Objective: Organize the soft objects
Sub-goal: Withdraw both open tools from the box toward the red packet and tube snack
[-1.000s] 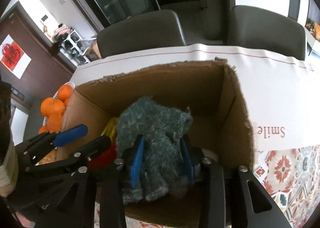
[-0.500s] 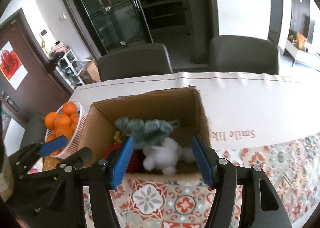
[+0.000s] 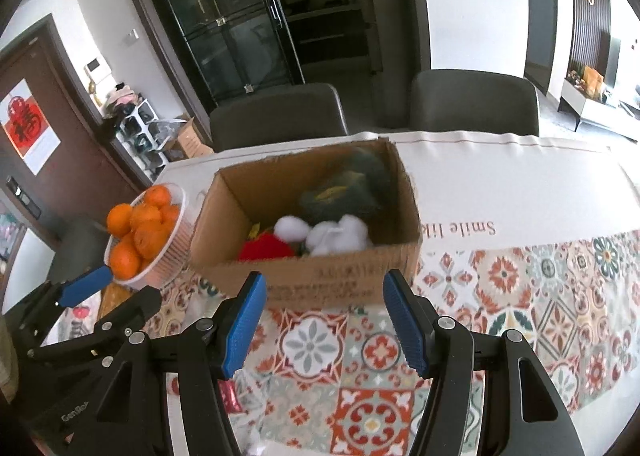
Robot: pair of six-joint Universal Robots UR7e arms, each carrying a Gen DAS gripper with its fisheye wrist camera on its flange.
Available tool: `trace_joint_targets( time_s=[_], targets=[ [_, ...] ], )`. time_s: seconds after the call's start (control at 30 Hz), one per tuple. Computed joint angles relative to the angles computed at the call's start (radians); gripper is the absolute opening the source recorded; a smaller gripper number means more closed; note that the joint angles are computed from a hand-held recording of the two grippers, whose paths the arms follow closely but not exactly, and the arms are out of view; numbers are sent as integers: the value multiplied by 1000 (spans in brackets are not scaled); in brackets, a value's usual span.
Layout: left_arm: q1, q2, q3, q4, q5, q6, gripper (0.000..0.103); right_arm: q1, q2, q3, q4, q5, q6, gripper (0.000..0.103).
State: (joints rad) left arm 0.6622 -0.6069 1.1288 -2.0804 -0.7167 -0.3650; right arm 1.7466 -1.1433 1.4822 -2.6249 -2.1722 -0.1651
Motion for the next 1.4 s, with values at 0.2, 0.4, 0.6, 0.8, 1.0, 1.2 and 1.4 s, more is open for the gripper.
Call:
trace_joint_targets(
  time_s=[0.2, 0.4, 0.6, 0.8, 1.0, 1.2, 1.4],
  targets=[
    [-18, -74, 120, 17, -2, -97, 68, 14, -49, 93, -6, 10, 24, 62],
    [-35, -130, 214, 63, -3, -203, 68, 11, -93, 172, 9, 28, 49, 62],
    [-52, -179, 296, 95, 4, -308, 68, 7, -124, 231, 19, 45, 60, 62],
    [-52, -212, 348, 86, -6, -346, 68, 9, -145, 284, 21, 44, 79, 62],
    [-29, -227, 374, 53, -45, -285, 68, 9, -154, 333, 43, 39, 158, 62],
    [8, -236, 374, 60, -103, -211, 68, 21, -140, 372, 42, 4, 277, 62],
    [46, -238, 366, 73, -169, -136, 68, 33, -122, 409, 58, -13, 423, 62]
  ],
)
